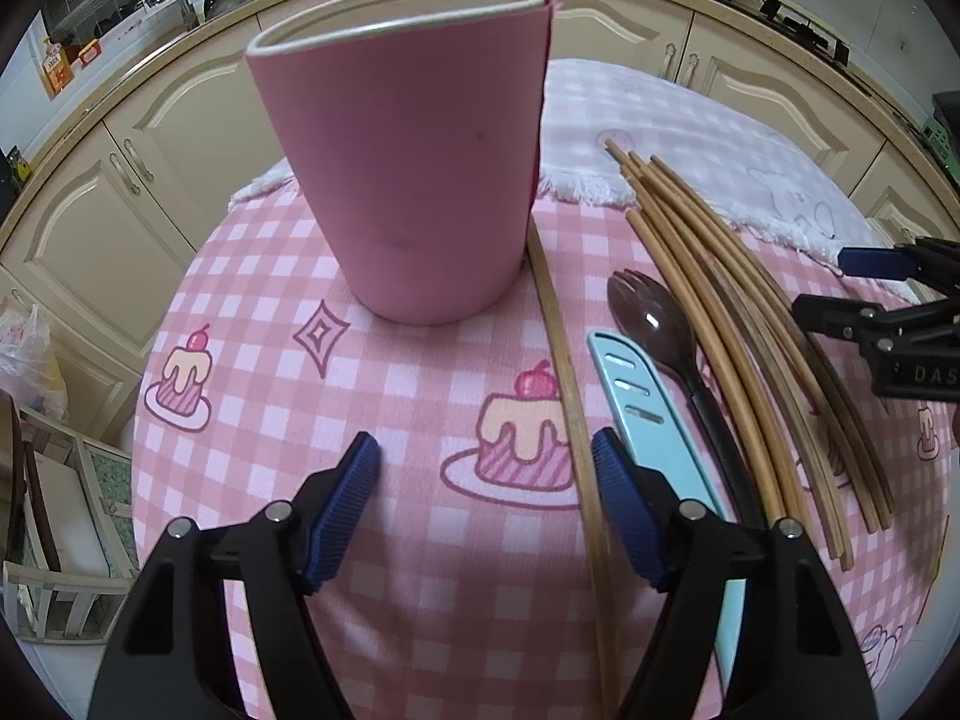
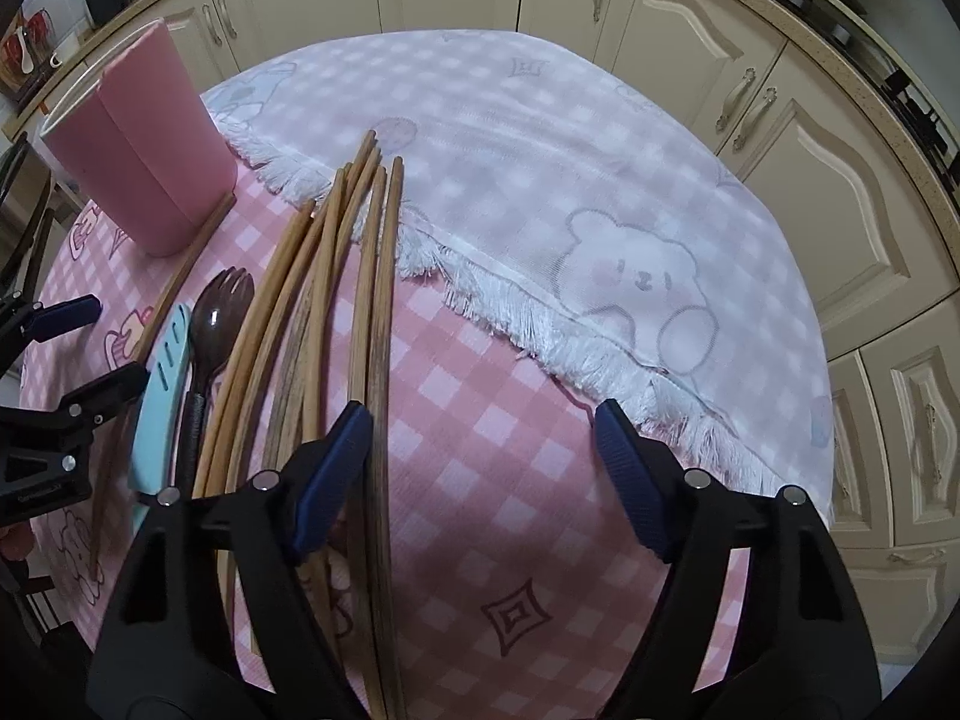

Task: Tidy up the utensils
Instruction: 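Lower the right gripper onto a wooden chopstick and close it, then lift the chopstick with the right gripper and drop it into the pink cup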

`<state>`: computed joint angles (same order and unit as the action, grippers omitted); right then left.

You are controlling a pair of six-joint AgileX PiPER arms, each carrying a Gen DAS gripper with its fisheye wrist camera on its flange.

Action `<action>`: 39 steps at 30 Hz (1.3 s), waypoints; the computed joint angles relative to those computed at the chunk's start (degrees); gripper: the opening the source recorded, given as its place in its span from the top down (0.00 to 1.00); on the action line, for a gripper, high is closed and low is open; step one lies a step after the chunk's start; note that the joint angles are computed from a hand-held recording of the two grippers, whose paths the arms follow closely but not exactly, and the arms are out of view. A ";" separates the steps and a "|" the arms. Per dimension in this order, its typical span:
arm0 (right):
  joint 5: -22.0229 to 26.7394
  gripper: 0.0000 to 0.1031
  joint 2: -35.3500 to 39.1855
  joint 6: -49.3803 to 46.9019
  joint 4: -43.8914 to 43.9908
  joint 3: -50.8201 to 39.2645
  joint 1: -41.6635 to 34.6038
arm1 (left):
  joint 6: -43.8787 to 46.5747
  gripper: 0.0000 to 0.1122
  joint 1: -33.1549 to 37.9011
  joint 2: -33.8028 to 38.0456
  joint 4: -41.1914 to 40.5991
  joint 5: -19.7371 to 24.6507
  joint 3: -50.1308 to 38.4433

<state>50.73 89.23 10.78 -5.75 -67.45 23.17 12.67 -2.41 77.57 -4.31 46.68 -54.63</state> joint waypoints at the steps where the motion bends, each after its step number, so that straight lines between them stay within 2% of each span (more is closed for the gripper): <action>1: 0.34 0.29 0.43 -1.24 0.98 -0.56 -0.25 | 0.18 0.36 0.02 0.03 -0.03 -0.06 0.01; 5: 2.77 0.41 2.86 -4.13 2.63 -3.88 -0.08 | 0.72 0.36 -0.03 -0.35 0.09 -0.08 0.55; 6: 3.56 0.50 3.79 -4.52 2.84 -4.93 0.17 | 0.38 0.36 -0.35 -0.34 0.35 -0.13 0.62; 7: 4.39 0.54 4.81 -4.23 2.41 -6.01 0.65 | 0.09 0.36 -0.65 -0.08 0.65 -0.02 0.36; 11: 6.81 0.66 7.24 -5.15 3.47 -9.76 0.75 | 0.97 0.40 -0.89 0.93 0.12 0.79 -0.94; 13: 8.00 0.69 8.63 -5.51 3.62 -11.78 0.87 | 1.56 0.48 -1.12 1.70 -0.45 0.99 -1.92; 14: 8.34 0.73 9.14 -6.19 4.37 -12.58 0.77 | 1.81 0.51 -1.35 1.83 -0.68 0.88 -2.09; 15: 8.27 0.84 9.26 -7.56 6.01 -12.81 0.29 | 2.72 0.61 -1.49 1.95 -1.49 0.94 -2.43; 16: 8.04 0.92 9.02 -8.52 7.62 -12.51 -0.18 | 3.00 0.77 -1.75 1.90 -1.62 0.88 -2.45; 17: 7.68 0.94 8.76 -8.70 8.14 -12.12 -0.38 | 3.56 0.85 -1.93 1.87 -1.98 1.05 -2.59; 18: 6.55 0.95 7.75 -8.68 8.67 -10.75 -0.67 | 3.75 0.95 -1.98 1.96 -2.54 1.62 -2.92; 26: -1.14 0.95 -4.02 -10.91 17.05 0.19 -5.29 | 6.19 0.95 -0.81 -4.13 -6.29 1.38 1.27; 33: -5.71 0.95 -13.54 -14.59 25.58 4.42 -8.07 | 16.13 0.95 5.50 -14.62 -18.57 3.63 2.03; 39: -7.88 0.95 -17.40 -12.94 26.12 4.15 -5.70 | 24.07 0.95 12.07 -20.32 -29.90 4.86 0.54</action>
